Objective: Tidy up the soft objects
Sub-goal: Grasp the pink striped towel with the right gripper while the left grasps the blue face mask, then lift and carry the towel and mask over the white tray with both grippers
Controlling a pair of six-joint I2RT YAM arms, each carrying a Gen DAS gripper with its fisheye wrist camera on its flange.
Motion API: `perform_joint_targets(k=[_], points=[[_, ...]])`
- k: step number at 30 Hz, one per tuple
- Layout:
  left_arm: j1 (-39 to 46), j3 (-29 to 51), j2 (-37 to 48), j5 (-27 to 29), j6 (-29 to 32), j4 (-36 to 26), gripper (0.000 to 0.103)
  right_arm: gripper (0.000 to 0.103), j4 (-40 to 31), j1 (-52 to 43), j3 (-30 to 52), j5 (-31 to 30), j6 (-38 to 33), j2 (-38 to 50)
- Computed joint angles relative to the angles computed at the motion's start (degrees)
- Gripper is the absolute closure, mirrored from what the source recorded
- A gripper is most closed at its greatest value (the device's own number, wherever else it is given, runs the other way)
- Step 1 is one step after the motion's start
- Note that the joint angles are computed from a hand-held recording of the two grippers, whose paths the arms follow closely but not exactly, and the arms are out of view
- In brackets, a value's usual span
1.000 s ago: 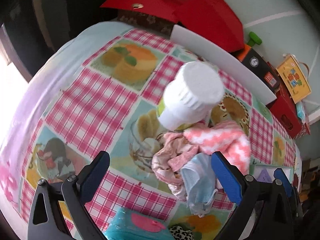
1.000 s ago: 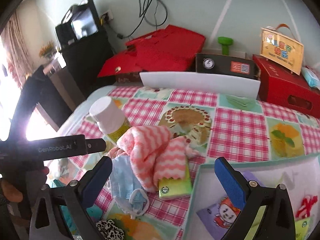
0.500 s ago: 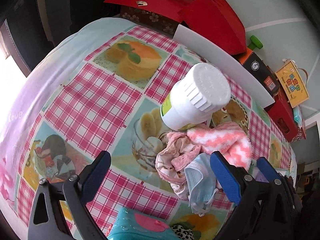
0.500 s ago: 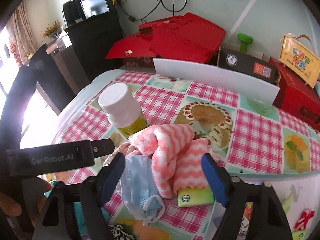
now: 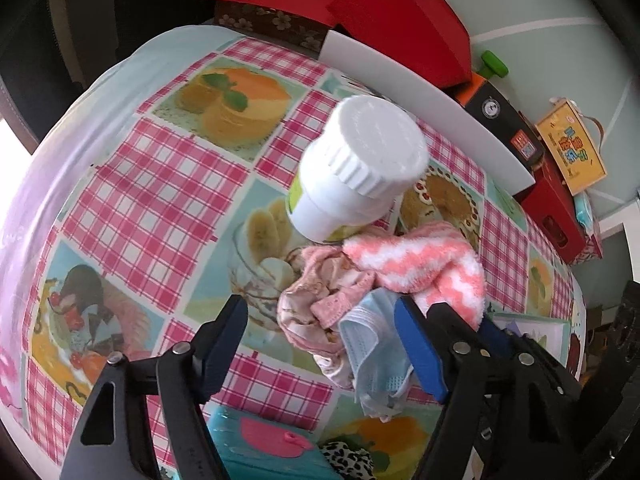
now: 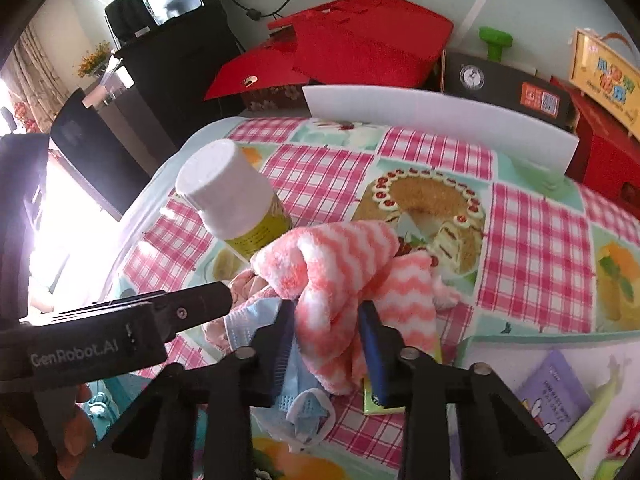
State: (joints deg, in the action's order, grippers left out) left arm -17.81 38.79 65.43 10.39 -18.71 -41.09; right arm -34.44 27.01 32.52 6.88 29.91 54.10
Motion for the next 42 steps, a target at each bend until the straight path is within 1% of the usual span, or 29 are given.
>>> perform_joint_targets(k=[1, 2, 4, 6, 8, 10, 16, 18, 22, 27, 29, 35, 42], points=[[-0.81, 0.19, 0.51, -0.09, -0.37, 0.27, 0.034, 0.086, 0.05, -0.35, -0.48, -0.16, 0.21, -0.41], [-1.63, 0.2, 0.78, 0.04, -0.55, 0.35, 0.037, 0.087, 0.1, -0.81, -0.89, -0.39, 0.28, -0.81], [-2.92, 0.28, 1.28, 0.35, -0.72, 0.47, 0.038, 0.091, 0.33, -2.3, -1.87, -1.87, 0.24, -2.05], [-4.68, 0.42, 1.71, 0.08, -1.22, 0.79, 0.04, 0.091, 0.08, -3.17, -2.86, -2.32, 0.53, -3.85], [-5.68, 0.41, 2.21, 0.18, -1.37, 1.09, 0.051, 0.092, -0.27, -4.1, -3.84, -2.97, 0.93, -6.05], [-6.79, 0.36, 3.32, 0.62, -1.59, 1.56, 0.054, 0.092, -0.7, -4.78, -4.6, -3.48, 1.23, -7.98], [-9.49, 0.76, 5.35, 0.92, -2.17, 2.71, 0.072, 0.092, -1.36, -5.56, -6.29, -4.02, 1.99, -11.26], [-10.4, 0.81, 5.81, 0.39, -2.46, 3.26, 0.074, 0.092, -1.52, -5.9, -6.81, -4.5, 2.21, -12.24], [-10.92, 0.88, 6.67, 0.01, -2.36, 3.92, 0.08, 0.092, -2.18, -6.69, -7.5, -5.38, 2.28, -13.97], [-11.05, 0.22, 5.75, 0.15, -2.25, 4.56, 0.086, 0.092, -1.83, -7.27, -8.0, -5.83, 2.37, -14.75], [-11.32, 0.08, 5.61, 0.16, -2.36, 5.02, 0.09, 0.092, -1.91, -7.38, -8.03, -5.9, 2.49, -15.17], [-11.18, 0.06, 3.41, 0.68, -2.46, 5.03, 0.091, 0.092, -3.82, -7.29, -7.53, -5.83, 2.85, -18.55], [-10.13, 0.7, -0.47, 1.67, -1.94, 3.03, 0.091, 0.093, -5.62, -5.86, -5.99, -4.78, 3.53, -21.76]])
